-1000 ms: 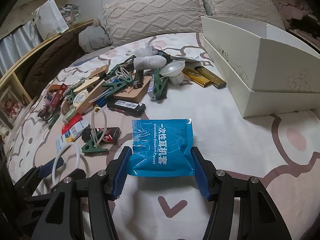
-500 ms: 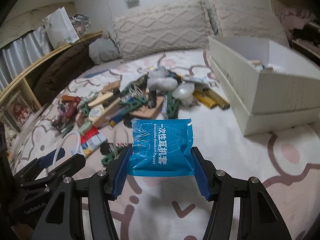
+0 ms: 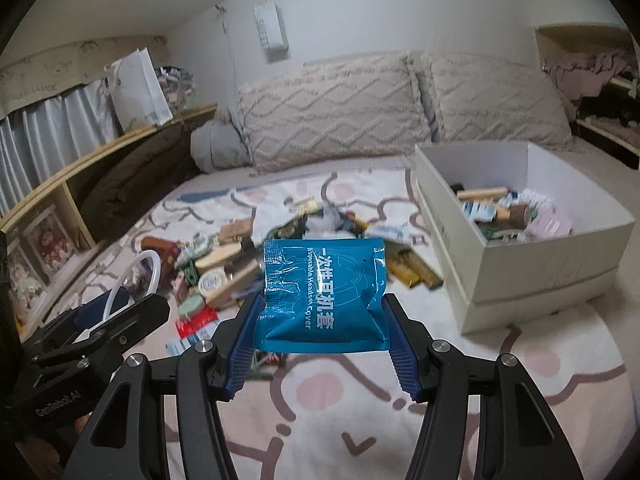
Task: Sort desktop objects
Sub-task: 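Carry the white ring in the left tool while the right tool carries the blue packet to the box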
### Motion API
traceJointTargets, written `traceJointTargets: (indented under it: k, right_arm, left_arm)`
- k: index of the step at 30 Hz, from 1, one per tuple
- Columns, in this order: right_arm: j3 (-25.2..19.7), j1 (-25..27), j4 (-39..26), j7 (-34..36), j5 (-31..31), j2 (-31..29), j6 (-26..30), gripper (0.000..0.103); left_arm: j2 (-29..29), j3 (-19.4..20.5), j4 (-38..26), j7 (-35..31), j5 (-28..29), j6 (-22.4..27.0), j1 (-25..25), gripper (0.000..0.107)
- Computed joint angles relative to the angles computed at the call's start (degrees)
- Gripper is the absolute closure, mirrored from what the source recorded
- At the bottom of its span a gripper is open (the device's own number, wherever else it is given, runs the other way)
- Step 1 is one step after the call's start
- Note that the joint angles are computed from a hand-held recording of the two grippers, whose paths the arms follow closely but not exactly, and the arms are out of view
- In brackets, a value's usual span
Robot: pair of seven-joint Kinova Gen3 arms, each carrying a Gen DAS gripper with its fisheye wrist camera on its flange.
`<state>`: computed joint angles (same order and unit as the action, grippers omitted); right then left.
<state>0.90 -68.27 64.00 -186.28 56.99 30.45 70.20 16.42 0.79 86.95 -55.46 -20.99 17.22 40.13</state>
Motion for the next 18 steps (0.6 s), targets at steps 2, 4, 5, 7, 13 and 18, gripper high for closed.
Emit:
traceJointTargets:
  k: [2,4,5,7,13,18]
  right_arm:
    - [0.4,-0.6,-0.2,0.1,1.1,-0.3,0.8,0.043]
    - [0.8,-1.2,-0.6,0.5,2.7,-0.7,1.8,0.043]
    - [0.9,-1.4,-0.5,0.6,3.5,-1.1,2.3,0.043]
    - [1.0,-1.8,-0.9,0.9,5.1,-1.5,3.4,0.043]
    - [0.6,-2.2,-0.7,0.9,10.3,-3.5,4.5,0.043]
    - [0.4,-2.8,-2.0,2.9,14.7,-4.3,7.1,0.043]
  left_arm:
    - [0.0,-0.2,-0.7,0.1,-0.3,-0.5,0.2,0.023]
    - [0.0,-0.4,-1.6,0.2,-0.6,-1.0,0.6,0.023]
    - [0.1,-0.6,-2.1,0.3,-0.8,-1.1,0.9,0.023]
    - [0.3,-0.7,-3.3,0.2,-0.8,-1.5,1.1,0.023]
    - [1.4,-0.8,-7.2,-0.6,0.3,-2.5,1.8,0.023]
    - [2.4,-1.2,-10.9,-2.0,0.8,-2.9,2.7,0.023]
